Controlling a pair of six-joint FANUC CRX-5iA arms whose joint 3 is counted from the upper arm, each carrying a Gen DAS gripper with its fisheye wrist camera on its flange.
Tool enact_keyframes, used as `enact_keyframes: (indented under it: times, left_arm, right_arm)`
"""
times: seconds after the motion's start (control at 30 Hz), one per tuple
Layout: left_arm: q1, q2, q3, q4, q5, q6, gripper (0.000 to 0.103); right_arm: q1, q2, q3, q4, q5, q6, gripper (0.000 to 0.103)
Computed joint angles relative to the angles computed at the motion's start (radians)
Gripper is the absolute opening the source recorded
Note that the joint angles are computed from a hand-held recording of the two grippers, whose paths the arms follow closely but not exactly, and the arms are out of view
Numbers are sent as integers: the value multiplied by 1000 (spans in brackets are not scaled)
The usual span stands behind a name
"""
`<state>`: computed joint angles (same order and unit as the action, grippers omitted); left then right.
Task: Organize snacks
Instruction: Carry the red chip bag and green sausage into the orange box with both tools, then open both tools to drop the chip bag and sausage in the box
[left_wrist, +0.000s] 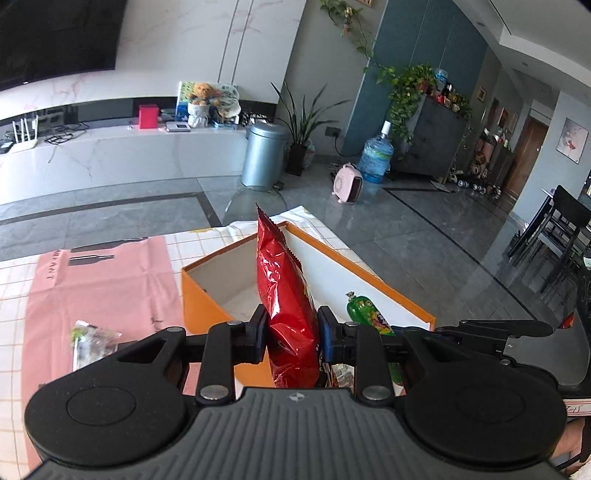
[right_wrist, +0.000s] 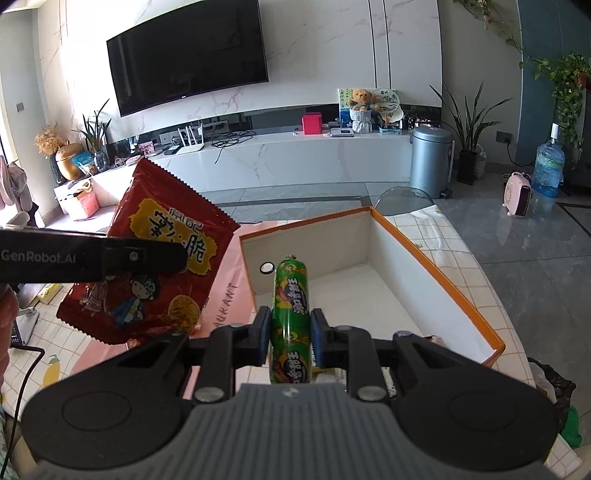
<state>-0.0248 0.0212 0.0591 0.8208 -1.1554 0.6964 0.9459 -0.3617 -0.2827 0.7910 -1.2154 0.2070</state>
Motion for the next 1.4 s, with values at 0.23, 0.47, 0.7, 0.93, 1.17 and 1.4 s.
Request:
enact_keyframes:
  times: [0.23, 0.47, 0.7, 0.93, 1.17, 1.4]
  left_arm:
    - [-80, 174, 199, -119, -65, 108, 31]
    - [-146, 335, 404, -275, -148, 208, 31]
    - [-194, 456, 592, -428, -262, 277, 31]
    - [-221, 534, 720, -517, -345, 279, 31]
    - [-235, 570, 779, -552, -388, 258, 31]
    - [-236, 557, 770, -569, -367, 236, 37]
  right_arm:
    - [-218, 46, 76, -249, 101, 198, 19]
    - [-401, 154, 180, -493, 128, 392, 19]
    - [-523, 287, 294, -674, 104, 547, 19]
    - [-565, 383, 377, -755, 52, 652, 19]
    - [-589, 424, 415, -796, 28, 693, 19]
    - [-607, 442, 432, -814, 10, 690, 19]
